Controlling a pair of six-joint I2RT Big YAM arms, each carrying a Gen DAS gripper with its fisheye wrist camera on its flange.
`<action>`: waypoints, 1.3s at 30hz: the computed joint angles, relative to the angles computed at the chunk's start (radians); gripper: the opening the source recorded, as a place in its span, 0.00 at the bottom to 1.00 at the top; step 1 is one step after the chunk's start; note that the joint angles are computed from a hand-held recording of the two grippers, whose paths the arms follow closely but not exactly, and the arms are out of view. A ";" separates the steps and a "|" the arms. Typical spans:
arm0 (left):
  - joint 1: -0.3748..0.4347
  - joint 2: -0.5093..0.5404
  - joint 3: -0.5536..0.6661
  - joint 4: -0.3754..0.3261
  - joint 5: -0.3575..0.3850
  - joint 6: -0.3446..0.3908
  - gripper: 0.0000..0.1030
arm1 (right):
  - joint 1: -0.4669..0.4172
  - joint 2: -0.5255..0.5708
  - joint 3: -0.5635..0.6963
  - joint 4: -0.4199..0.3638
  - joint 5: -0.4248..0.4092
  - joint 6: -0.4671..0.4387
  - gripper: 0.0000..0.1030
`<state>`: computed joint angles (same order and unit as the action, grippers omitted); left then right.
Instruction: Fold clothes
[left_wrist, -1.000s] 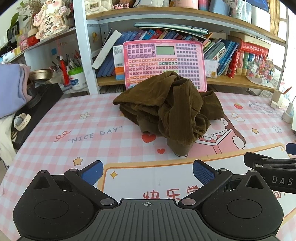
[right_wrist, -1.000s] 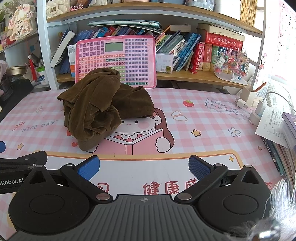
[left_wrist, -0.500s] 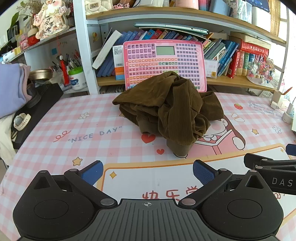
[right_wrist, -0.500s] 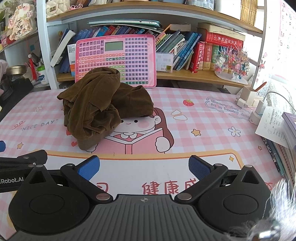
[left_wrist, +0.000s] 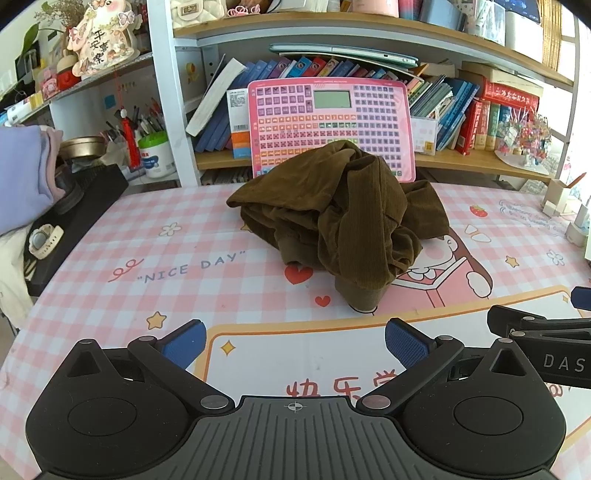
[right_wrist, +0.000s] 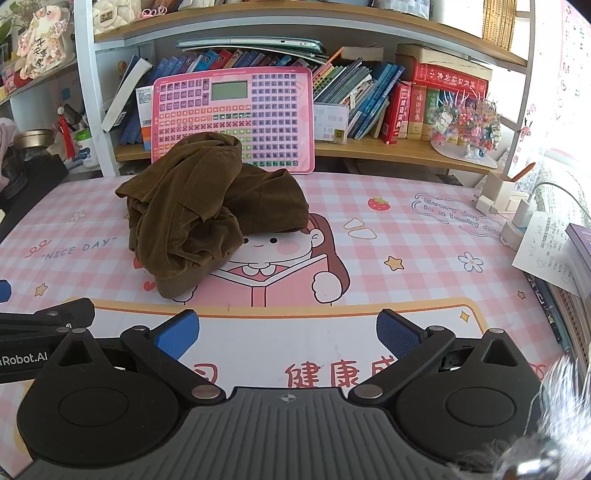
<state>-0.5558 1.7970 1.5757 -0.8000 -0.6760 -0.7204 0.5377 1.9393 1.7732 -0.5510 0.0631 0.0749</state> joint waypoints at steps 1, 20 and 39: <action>0.000 0.000 0.001 -0.001 0.000 0.000 1.00 | 0.000 0.000 0.001 -0.001 -0.001 0.000 1.00; 0.002 -0.004 -0.010 0.019 0.004 0.001 1.00 | -0.001 -0.003 -0.005 0.007 -0.003 0.001 1.00; 0.007 0.012 0.016 -0.024 0.019 0.005 1.00 | 0.002 0.009 0.018 -0.021 0.008 0.005 1.00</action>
<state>-0.5493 1.8088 1.5915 -0.8236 -0.6566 -0.7157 0.5398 1.9481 1.7909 -0.5724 0.0713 0.0796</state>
